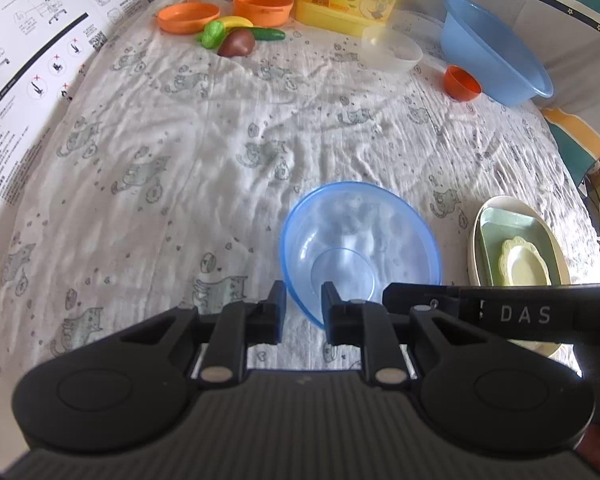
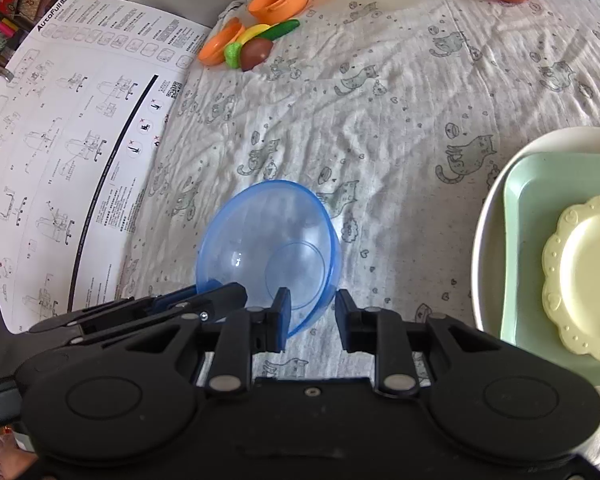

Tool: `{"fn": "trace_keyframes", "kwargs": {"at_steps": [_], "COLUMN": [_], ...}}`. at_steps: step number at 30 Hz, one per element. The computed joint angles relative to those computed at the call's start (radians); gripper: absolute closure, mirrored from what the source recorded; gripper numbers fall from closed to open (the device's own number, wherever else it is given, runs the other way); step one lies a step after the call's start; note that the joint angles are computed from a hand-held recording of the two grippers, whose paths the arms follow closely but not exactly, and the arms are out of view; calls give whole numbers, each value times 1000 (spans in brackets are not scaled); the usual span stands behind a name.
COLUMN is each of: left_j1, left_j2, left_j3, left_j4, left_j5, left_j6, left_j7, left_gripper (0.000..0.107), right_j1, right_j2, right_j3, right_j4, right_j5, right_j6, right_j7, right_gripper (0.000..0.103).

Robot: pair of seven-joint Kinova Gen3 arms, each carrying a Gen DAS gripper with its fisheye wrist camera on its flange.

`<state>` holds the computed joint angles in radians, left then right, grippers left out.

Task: Organize plates and bowls
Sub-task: 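Lift the blue bowl with both grippers and carry it toward the plate stack, then lower the blue bowl onto the sheet beside the stack and open both grippers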

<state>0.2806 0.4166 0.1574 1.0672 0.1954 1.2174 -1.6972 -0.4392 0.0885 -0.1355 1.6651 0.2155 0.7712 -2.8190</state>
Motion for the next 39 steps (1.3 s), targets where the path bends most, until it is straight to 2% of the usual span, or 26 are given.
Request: {"fn": "trace_keyframes", "kwargs": {"at_steps": [19,21,22,23,24,25,26,27,28,29,35,39], "left_j1": [8,9,8,10,13,18,22,23,14,-2,-27,-24], "left_j2": [34,32,30,24,15,3,-11,-21,-28,-34,-38,-39], "left_j3": [-2,-2,-2,-6,-11,-19,-28,-35,-35,-31,-23,-19], "left_j4": [-25,-20,-18,-10,3,22,42,58,69,79,79,76], "left_j5": [-4,-4,-3,-7,-14,-25,-38,-48,-44,-28,-13,-21], "left_j6": [30,26,23,14,-4,-30,-59,-83,-98,-112,-131,-132], "left_j7": [18,19,18,25,36,50,71,92,103,107,142,148], "left_gripper": [87,84,81,70,54,45,29,10,4,4,4,4], "right_j1": [-5,-10,-12,-17,-22,-23,-23,-23,-23,-24,-25,-17], "right_j2": [9,10,10,8,6,-1,-8,-14,-22,-34,-61,-72], "right_j3": [4,3,3,4,4,5,6,7,6,3,-30,-37], "right_j4": [-2,-6,-8,-9,-11,-7,-2,-1,5,20,27,33], "right_j5": [9,21,29,42,58,70,81,92,109,136,261,283], "right_j6": [2,7,10,17,25,27,29,39,39,26,64,75], "right_j7": [-7,-16,-22,-34,-49,-65,-84,-106,-131,-162,-255,-272], "right_gripper": [75,72,68,67,67,59,40,27,5,1,0,0]}}
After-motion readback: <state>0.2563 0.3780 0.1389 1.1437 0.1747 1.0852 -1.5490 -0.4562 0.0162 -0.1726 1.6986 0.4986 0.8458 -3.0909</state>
